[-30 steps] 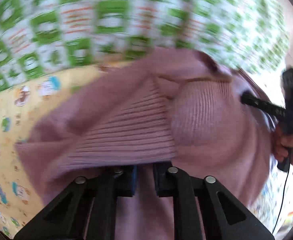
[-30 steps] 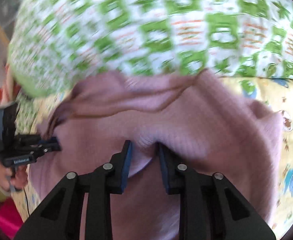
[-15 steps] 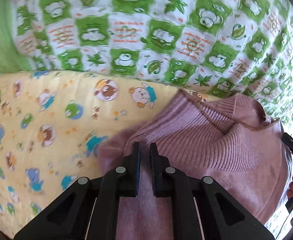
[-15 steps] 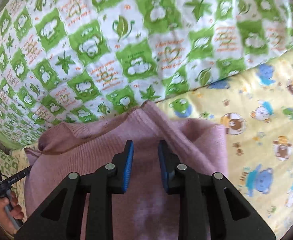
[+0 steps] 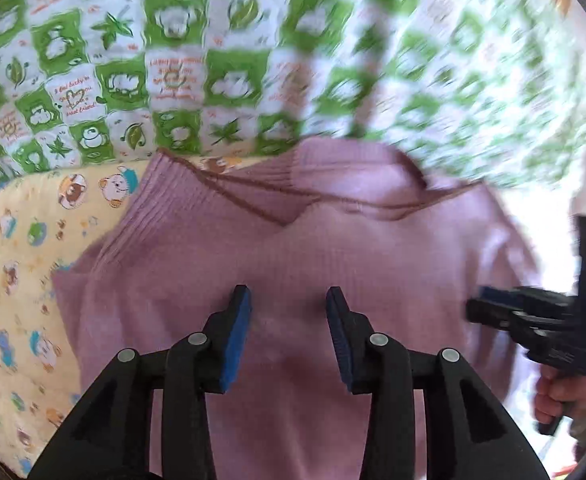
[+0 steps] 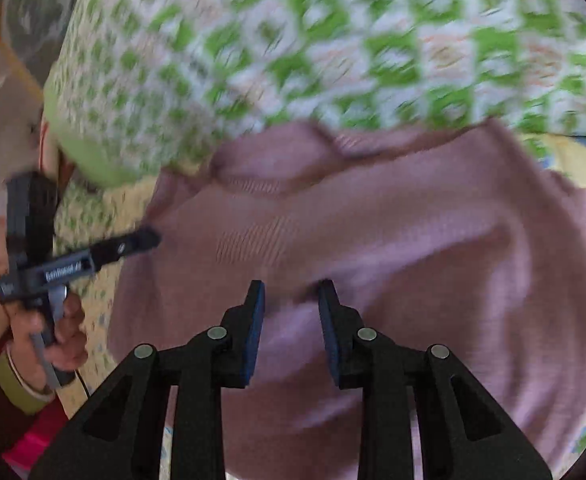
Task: Fold small clothes
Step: 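Release the hem onto the collar and open both grippers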
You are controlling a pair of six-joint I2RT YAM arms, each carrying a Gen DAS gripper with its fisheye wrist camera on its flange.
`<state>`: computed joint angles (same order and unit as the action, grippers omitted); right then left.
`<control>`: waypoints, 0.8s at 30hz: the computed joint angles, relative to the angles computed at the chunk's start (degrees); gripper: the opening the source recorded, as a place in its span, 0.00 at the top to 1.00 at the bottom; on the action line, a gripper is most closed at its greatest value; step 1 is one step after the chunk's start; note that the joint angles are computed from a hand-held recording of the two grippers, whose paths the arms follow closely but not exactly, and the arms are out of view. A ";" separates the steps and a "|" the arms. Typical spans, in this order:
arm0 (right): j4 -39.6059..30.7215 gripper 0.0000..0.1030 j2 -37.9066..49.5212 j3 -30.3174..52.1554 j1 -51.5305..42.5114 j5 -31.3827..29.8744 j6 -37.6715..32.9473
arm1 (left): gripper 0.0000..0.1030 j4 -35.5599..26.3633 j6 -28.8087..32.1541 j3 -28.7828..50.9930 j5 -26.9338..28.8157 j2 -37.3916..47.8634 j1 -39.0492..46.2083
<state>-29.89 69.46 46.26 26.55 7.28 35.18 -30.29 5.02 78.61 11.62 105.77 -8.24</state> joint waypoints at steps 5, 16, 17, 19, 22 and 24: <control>1.72 0.72 5.16 0.64 -5.07 5.78 0.62 | 0.72 -1.26 -6.66 8.04 -2.78 8.11 3.71; -7.37 0.62 -12.42 -2.92 -13.50 14.11 6.76 | 0.67 -1.21 -2.02 -3.12 2.17 -4.89 13.93; -9.76 0.60 -14.77 -2.97 -11.89 15.13 8.23 | 0.61 -1.36 -1.21 -5.57 3.07 -7.60 15.13; -15.22 0.52 -19.73 -2.27 -9.37 16.14 10.61 | 0.46 -1.52 -0.32 -10.26 3.83 -12.77 17.52; -26.07 0.43 -25.45 -0.78 2.28 23.48 20.50 | 0.37 -2.15 1.88 -17.86 5.56 -20.99 22.87; -32.13 0.42 -24.58 0.55 11.63 28.87 30.10 | 0.29 -4.27 2.38 -21.51 6.62 -24.62 26.28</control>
